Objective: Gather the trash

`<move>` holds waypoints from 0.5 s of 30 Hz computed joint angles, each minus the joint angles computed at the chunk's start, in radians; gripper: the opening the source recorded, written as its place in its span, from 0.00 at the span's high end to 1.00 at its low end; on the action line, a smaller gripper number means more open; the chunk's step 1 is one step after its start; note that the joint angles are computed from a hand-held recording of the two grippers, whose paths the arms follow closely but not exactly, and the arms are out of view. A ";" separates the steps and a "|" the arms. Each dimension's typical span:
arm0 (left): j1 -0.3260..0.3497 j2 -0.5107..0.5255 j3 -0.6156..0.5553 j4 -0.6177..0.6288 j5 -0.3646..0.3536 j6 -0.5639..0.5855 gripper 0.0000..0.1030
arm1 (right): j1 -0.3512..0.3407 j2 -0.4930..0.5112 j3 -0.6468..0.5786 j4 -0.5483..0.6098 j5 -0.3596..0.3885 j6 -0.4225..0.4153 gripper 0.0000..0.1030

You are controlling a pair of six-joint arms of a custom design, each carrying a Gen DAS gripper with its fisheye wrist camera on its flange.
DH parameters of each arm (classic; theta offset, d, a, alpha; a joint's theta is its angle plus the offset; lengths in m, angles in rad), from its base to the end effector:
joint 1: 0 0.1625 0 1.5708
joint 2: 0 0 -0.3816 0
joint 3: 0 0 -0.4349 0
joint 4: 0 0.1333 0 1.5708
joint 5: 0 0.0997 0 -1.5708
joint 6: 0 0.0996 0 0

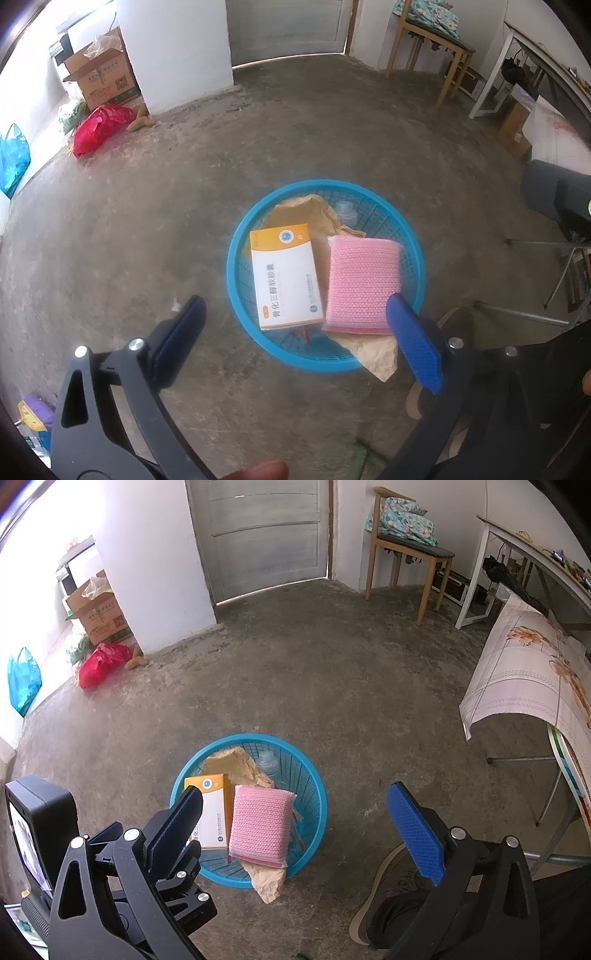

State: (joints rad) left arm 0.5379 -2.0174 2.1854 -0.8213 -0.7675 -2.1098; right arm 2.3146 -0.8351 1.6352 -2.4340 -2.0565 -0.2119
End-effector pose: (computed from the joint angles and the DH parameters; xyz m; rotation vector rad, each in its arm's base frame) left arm -0.1266 -0.3142 0.3127 -0.6922 2.0100 -0.8842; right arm 0.5135 -0.4299 0.0518 1.2128 -2.3875 0.2559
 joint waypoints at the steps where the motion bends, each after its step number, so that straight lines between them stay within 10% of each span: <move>1: 0.001 0.006 -0.002 0.001 -0.002 -0.005 0.09 | 0.000 0.000 -0.001 0.000 0.000 0.001 0.06; 15: 0.008 0.017 -0.006 -0.017 0.000 0.014 0.09 | 0.002 0.002 -0.004 0.008 0.002 0.005 0.06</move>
State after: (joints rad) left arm 0.5462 -2.0007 2.1796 -0.8379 -0.7673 -2.0954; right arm 2.3162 -0.8327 1.6311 -2.4255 -2.0545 -0.2072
